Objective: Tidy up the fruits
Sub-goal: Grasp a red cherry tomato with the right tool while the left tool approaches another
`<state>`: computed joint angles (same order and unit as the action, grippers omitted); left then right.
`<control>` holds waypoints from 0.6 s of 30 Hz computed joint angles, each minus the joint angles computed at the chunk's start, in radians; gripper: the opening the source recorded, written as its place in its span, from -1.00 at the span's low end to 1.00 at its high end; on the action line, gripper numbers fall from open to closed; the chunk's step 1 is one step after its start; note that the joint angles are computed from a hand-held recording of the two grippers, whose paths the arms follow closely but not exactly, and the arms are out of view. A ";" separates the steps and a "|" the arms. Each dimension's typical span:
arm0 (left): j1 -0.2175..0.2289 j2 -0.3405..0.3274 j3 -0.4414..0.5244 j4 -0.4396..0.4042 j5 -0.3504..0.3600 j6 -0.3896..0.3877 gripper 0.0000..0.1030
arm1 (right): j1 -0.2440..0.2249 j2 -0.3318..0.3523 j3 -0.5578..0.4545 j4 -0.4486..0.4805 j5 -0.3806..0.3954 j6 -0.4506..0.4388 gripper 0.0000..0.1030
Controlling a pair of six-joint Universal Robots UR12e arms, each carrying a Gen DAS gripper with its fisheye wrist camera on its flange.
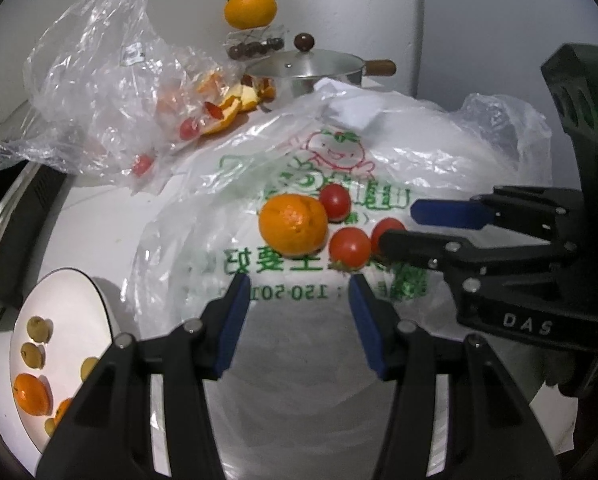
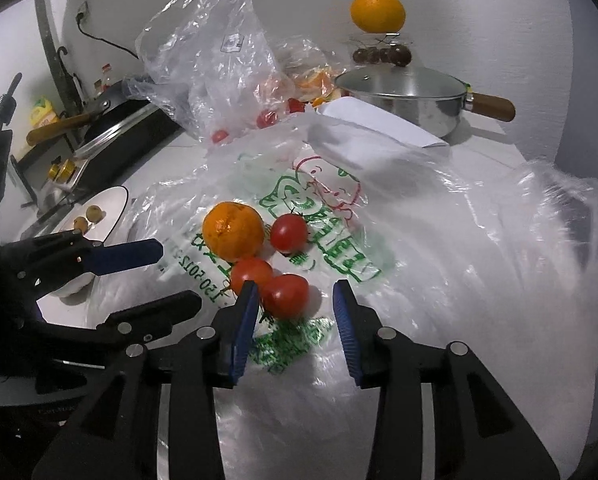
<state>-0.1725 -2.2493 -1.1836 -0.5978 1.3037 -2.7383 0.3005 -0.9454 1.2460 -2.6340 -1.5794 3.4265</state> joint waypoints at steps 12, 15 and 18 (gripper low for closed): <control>-0.006 -0.012 0.019 -0.014 0.010 0.006 0.02 | -0.007 0.005 -0.007 0.022 0.060 -0.036 -0.43; -0.010 -0.014 0.024 -0.018 0.010 0.014 0.02 | -0.008 -0.005 0.012 -0.016 0.049 -0.028 -0.43; -0.014 -0.019 0.032 -0.026 -0.001 0.022 0.02 | -0.011 -0.016 0.028 -0.037 0.026 -0.016 -0.43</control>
<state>-0.1862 -2.2680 -1.1512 -0.6234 1.3027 -2.7164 0.2900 -0.9619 1.2744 -2.6714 -1.5535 3.4108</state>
